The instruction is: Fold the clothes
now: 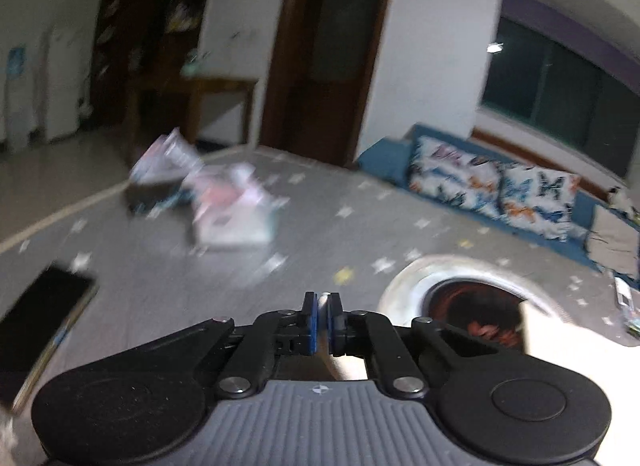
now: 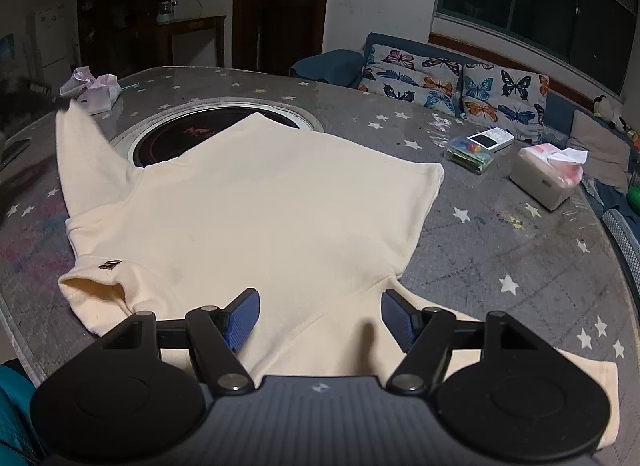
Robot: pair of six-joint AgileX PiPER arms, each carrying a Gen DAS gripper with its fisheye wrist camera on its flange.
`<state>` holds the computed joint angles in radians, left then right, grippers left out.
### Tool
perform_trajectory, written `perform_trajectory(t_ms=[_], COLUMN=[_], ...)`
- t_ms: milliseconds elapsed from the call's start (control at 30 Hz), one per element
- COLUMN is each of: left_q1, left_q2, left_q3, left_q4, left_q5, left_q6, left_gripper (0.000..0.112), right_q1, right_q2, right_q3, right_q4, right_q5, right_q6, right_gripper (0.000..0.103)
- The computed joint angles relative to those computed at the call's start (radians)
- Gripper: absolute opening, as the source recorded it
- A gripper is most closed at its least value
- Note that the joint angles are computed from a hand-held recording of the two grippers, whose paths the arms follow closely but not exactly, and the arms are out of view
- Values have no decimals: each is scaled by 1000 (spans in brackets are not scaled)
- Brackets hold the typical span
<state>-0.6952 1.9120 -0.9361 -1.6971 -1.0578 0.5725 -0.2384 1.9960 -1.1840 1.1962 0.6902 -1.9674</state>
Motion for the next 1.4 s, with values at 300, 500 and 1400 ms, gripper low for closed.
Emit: perform_trajectory(t_ms=[300,500,1400], left_q1=[-87,-137,-85], left_q2=[-37,10,201], left_q3=[-121,-245,-293], left_q4=[204,351,163], left_q5=[56,214,453], left_q6=[52,58,318], left_gripper=[5,5,35], right_q1=[-15,-32,-44], right_q2=[-5,-2,68], right_q3=[-12,-21,-121], right_q4=[26,51,-69], right_q5=[26,33,137], right_q6=[-1,5,203], right_gripper=[69,69,44])
